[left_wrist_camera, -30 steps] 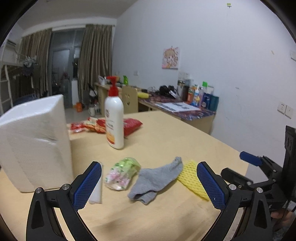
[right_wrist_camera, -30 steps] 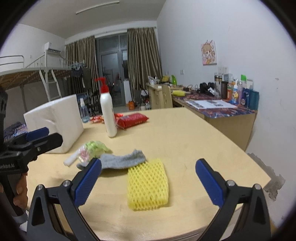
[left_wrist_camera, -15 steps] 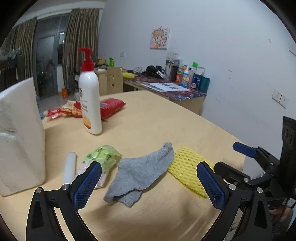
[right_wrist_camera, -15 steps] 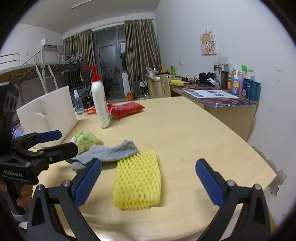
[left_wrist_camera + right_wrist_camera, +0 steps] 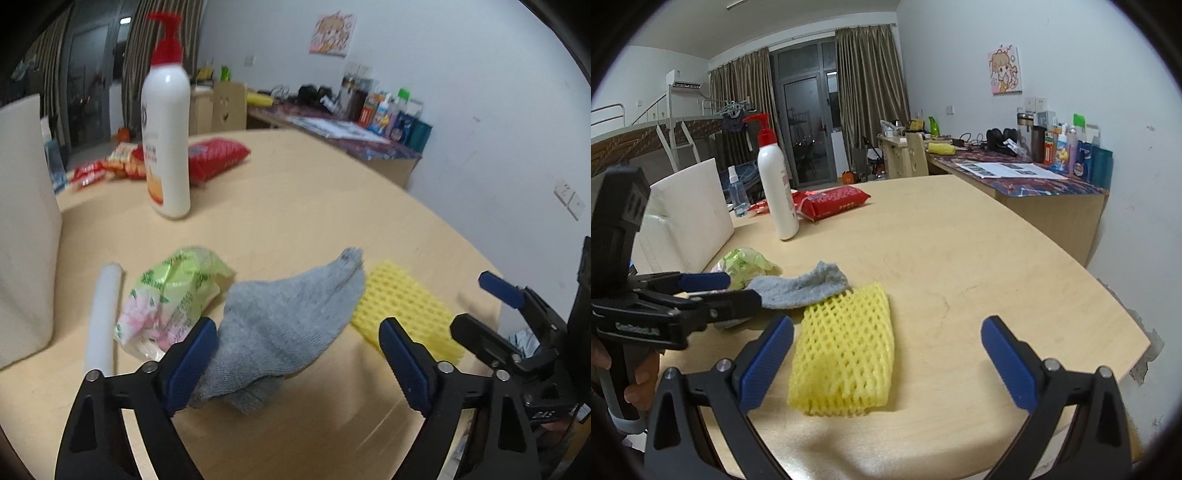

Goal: Organize soft objects
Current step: 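Lower the left tool onto the grey sock while the right tool approaches the yellow mesh sleeve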

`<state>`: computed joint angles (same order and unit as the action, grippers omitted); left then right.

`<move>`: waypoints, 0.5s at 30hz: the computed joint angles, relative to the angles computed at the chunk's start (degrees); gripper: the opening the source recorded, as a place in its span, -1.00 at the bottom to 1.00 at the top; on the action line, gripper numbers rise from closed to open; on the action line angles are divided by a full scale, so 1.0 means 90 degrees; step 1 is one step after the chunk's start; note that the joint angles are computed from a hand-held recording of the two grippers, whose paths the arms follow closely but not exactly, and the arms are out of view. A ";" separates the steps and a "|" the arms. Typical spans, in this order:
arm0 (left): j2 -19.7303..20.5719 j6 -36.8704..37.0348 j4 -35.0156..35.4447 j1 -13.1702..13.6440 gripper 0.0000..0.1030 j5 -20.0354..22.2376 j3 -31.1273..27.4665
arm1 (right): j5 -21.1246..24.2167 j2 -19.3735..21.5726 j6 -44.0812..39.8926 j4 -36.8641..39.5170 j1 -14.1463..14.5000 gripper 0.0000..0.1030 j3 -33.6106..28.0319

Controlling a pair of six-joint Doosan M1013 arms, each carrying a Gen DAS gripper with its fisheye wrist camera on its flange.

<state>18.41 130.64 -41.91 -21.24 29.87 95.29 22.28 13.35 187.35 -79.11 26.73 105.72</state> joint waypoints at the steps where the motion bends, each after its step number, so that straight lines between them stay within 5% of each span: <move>1: 0.0036 -0.0212 0.0197 -0.0010 0.62 0.0049 -0.0044 | -0.0029 0.0013 -0.0079 0.0077 -0.0014 0.99 -0.0016; 7: 0.0135 -0.1105 0.0884 -0.0018 0.56 0.0074 -0.0162 | -0.0336 0.0085 -0.0650 0.0538 -0.0086 0.99 -0.0110; 15: 0.0159 -0.1509 0.1255 -0.0026 0.11 0.0030 -0.0198 | -0.0455 0.0167 -0.1554 0.1293 -0.0144 0.99 -0.0231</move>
